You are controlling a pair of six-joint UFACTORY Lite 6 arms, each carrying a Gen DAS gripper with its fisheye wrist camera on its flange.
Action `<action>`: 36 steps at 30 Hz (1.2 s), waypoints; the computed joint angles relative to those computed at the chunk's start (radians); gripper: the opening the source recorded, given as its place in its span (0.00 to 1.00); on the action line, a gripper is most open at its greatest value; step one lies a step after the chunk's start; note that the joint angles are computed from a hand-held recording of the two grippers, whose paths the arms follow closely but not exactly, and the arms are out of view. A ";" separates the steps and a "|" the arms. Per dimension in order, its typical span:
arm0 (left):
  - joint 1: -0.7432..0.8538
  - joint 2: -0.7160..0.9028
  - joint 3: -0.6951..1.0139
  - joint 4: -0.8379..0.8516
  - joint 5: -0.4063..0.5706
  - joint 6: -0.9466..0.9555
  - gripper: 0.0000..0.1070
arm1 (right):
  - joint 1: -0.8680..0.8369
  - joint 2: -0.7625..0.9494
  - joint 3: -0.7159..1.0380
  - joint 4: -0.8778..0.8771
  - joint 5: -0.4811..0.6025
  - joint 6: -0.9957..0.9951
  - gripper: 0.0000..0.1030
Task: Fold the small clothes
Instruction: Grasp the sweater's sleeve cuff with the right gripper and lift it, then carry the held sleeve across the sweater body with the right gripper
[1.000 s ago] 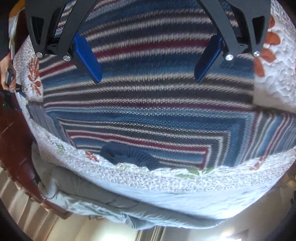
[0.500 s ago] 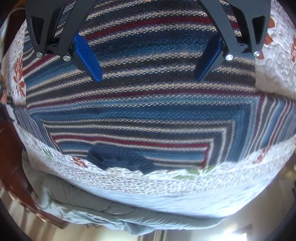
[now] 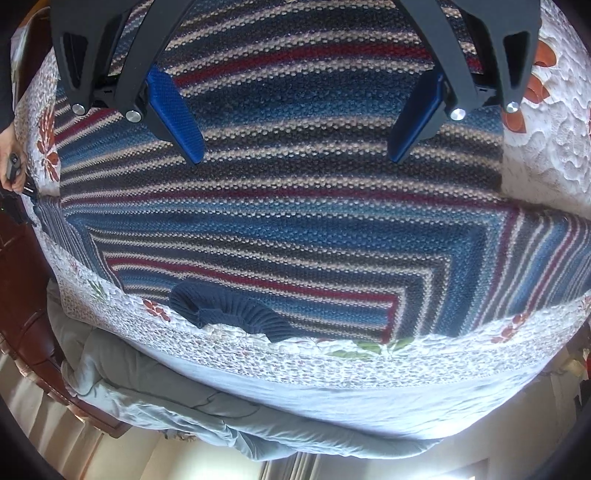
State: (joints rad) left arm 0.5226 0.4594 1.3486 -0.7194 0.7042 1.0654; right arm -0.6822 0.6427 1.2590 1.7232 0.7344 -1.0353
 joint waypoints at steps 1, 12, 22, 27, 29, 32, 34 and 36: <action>-0.003 0.003 0.003 0.010 -0.004 -0.005 0.93 | 0.007 -0.004 0.001 -0.018 -0.004 0.005 0.22; 0.054 -0.020 -0.002 0.006 0.034 0.025 0.93 | 0.163 -0.276 -0.035 -0.176 -0.188 0.135 0.09; 0.163 -0.034 0.053 -0.007 0.148 0.071 0.93 | 0.478 -0.433 0.192 -0.864 -0.336 0.843 0.09; 0.215 -0.003 0.113 -0.002 0.204 0.080 0.93 | 0.665 -0.422 0.327 -1.387 -0.352 1.310 0.09; 0.228 0.010 0.137 0.004 0.225 0.086 0.93 | 0.753 -0.400 0.387 -1.596 -0.327 1.452 0.09; 0.248 0.034 0.181 -0.001 0.262 0.087 0.93 | 0.915 -0.322 0.515 -1.910 -0.234 1.693 0.09; 0.257 0.046 0.206 -0.009 0.283 0.089 0.93 | 1.036 -0.228 0.626 -2.119 -0.160 1.870 0.09; 0.260 0.058 0.235 -0.016 0.305 0.090 0.93 | 1.134 -0.103 0.768 -2.256 -0.066 1.967 0.09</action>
